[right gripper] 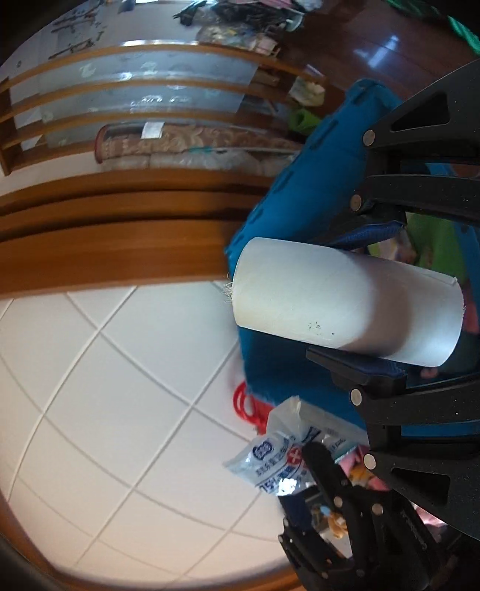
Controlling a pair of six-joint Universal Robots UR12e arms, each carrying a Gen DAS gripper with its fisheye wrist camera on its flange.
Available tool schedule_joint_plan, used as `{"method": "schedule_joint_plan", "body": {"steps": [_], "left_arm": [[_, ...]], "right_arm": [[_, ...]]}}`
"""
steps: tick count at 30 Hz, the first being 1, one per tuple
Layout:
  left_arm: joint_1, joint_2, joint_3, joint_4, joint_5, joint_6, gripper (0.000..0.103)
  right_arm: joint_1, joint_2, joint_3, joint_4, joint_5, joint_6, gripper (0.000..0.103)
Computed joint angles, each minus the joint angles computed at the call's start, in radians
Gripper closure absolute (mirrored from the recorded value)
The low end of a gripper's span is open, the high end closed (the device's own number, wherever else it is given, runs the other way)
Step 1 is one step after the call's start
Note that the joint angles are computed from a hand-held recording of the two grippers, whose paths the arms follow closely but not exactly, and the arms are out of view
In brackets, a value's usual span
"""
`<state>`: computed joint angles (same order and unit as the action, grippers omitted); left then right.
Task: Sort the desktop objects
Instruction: 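Carry the paper roll and wipes pack over the blue crate, then open both tools to drop the roll and wipes pack into the crate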
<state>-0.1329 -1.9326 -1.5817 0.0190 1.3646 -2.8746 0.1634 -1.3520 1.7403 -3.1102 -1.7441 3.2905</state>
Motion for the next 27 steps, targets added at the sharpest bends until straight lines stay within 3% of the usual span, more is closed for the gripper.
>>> {"method": "schedule_joint_plan", "body": {"steps": [1, 4, 7, 9, 14, 27], "left_arm": [[-0.008, -0.004, 0.002, 0.001, 0.017, -0.006, 0.057], [-0.036, -0.023, 0.03, -0.017, 0.102, -0.038, 0.041], [-0.061, -0.04, 0.053, -0.009, 0.217, -0.053, 0.024], [-0.075, -0.047, 0.063, 0.002, 0.276, -0.053, 0.017], [-0.088, -0.045, 0.071, 0.013, 0.322, -0.094, 0.01], [-0.087, -0.009, -0.001, 0.096, 0.376, -0.105, 0.01]], "right_arm": [[-0.01, 0.005, -0.008, 0.011, -0.006, -0.007, 0.054], [-0.031, 0.014, -0.018, 0.034, -0.005, -0.006, 0.051], [-0.045, 0.024, -0.034, 0.062, -0.037, -0.004, 0.013], [-0.049, 0.026, -0.034, 0.049, -0.048, -0.003, 0.012], [-0.068, 0.019, -0.019, 0.007, -0.013, -0.015, 0.01], [-0.061, -0.008, 0.034, -0.08, 0.037, -0.036, 0.007]]}}
